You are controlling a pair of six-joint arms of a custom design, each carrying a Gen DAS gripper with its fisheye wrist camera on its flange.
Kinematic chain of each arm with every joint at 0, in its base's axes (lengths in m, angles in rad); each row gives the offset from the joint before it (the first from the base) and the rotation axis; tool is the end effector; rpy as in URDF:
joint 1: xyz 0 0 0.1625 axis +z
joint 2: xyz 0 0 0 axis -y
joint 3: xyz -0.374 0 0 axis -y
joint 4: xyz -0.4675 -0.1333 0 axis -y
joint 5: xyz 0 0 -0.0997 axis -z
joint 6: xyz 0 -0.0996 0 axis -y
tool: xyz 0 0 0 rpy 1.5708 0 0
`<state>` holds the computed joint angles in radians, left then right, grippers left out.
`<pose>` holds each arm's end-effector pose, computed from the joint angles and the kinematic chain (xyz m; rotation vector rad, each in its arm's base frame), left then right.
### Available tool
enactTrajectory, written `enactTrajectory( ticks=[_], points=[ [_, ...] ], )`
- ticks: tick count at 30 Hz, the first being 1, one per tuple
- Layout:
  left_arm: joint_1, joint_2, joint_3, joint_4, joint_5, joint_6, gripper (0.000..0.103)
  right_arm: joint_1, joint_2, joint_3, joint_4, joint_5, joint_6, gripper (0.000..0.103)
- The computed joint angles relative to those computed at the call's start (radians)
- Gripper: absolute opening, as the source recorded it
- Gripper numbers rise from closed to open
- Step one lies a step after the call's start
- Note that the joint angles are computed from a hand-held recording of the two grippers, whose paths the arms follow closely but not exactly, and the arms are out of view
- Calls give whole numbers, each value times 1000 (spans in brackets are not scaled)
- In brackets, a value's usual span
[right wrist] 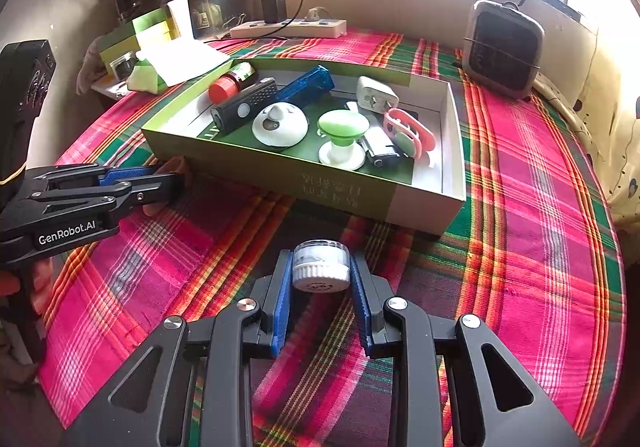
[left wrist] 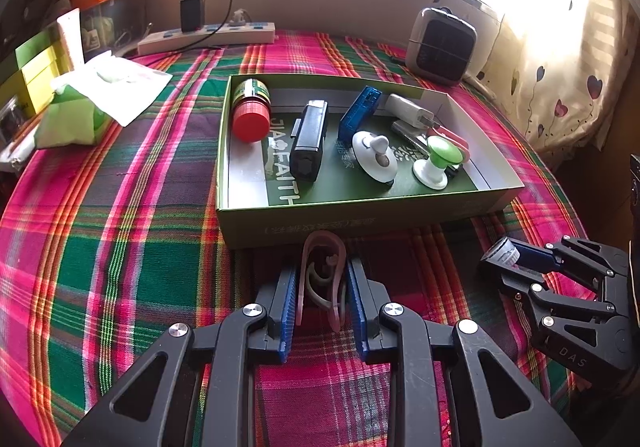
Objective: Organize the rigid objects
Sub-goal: 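Grasp the pink clip with the left gripper while the right gripper lifts the white roll, then carry the pink clip with the left gripper while the right gripper carries the roll over the box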
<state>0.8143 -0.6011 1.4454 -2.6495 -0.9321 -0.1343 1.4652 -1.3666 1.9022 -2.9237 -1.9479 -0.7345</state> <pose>-0.3640 -0.6664 -0.0301 0.6966 2.4959 -0.6440 0.0314 -0.6204 0.2995 0.5476 -2.3178 0.7538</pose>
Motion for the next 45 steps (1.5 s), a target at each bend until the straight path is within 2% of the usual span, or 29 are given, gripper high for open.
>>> enactTrajectory(
  ticks=[22, 45],
  points=[
    [-14, -29, 34, -51, -20, 35, 23, -4, -34, 22, 20, 66, 12, 28],
    [-42, -55, 51, -105, -16, 87, 23, 7, -69, 35, -10, 96, 17, 28]
  ],
)
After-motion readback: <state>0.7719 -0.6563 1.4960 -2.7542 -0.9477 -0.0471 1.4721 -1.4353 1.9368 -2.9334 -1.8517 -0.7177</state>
